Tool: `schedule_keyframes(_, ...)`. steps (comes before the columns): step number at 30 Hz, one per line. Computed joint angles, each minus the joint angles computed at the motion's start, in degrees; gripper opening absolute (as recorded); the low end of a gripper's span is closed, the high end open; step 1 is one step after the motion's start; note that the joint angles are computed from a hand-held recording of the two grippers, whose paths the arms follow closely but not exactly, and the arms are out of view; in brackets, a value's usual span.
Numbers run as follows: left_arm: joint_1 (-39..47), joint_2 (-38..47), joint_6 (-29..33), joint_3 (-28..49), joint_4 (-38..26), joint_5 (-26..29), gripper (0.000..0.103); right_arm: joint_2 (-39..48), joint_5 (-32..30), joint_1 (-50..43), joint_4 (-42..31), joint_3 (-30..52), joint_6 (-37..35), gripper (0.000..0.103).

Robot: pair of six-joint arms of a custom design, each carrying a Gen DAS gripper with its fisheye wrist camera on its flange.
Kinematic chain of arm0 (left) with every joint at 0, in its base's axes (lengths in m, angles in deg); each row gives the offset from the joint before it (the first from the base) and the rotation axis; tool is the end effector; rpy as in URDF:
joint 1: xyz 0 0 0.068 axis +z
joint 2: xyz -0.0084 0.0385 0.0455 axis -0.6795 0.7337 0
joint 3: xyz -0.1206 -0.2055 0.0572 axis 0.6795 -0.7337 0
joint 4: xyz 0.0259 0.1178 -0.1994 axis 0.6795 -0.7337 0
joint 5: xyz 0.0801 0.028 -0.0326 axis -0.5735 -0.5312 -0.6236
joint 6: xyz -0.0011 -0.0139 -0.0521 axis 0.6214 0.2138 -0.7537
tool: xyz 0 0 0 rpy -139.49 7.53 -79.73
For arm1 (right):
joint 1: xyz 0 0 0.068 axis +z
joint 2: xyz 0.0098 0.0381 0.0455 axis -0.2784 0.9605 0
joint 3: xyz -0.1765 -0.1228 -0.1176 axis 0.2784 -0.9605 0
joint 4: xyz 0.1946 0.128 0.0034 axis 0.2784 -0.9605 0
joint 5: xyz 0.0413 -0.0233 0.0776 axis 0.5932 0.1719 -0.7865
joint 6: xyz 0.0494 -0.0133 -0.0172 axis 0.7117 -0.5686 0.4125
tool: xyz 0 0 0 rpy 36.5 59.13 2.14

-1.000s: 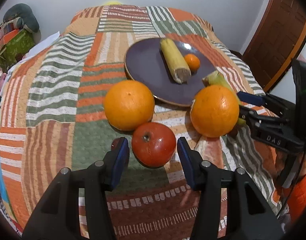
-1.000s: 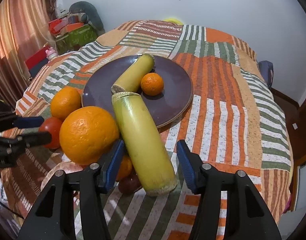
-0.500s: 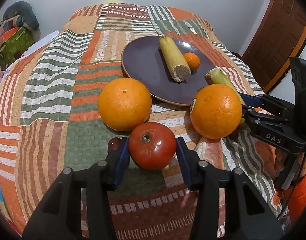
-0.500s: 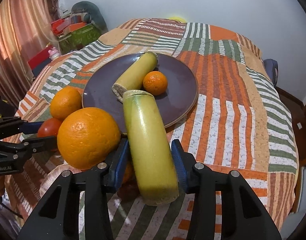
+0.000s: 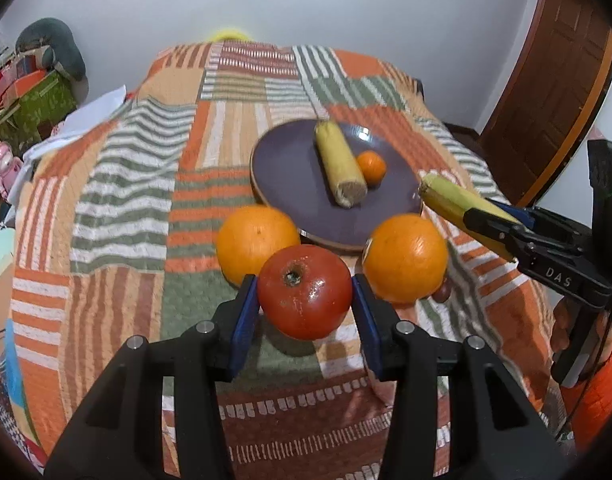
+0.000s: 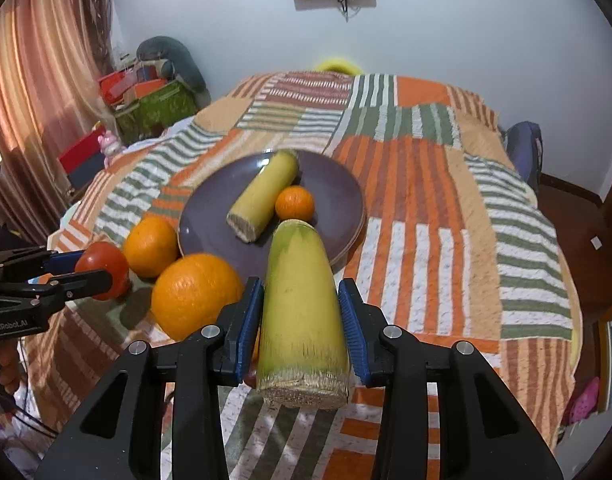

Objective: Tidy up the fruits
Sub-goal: 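Grasp the second corn cob with the right gripper while the left grasps the tomato, then lower the corn cob onto the plate with the right gripper while the left places the tomato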

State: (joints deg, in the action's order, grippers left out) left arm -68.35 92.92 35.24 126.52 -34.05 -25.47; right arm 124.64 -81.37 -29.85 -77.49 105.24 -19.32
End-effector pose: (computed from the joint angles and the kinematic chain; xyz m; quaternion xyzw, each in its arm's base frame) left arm 0.3175 -0.1448 0.1413 -0.0231 0.9417 -0.0634 0.3298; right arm 0.2999 -0.0530 0.1885 -0.2077 0.9024 0.1597 0.3422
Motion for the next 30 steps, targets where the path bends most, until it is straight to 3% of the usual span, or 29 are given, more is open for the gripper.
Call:
schedule_keyframes(12,2.3,0.3,2.9,6.1,-1.4,-0.8,0.046,1.0,-0.2,0.6,3.3,3.2,4.7,0.036)
schedule_keyframes(30,7.9,15.4,6.8,26.2,-5.8,1.2,0.046,11.9,2.1,4.4,9.2,13.5,12.1,0.036)
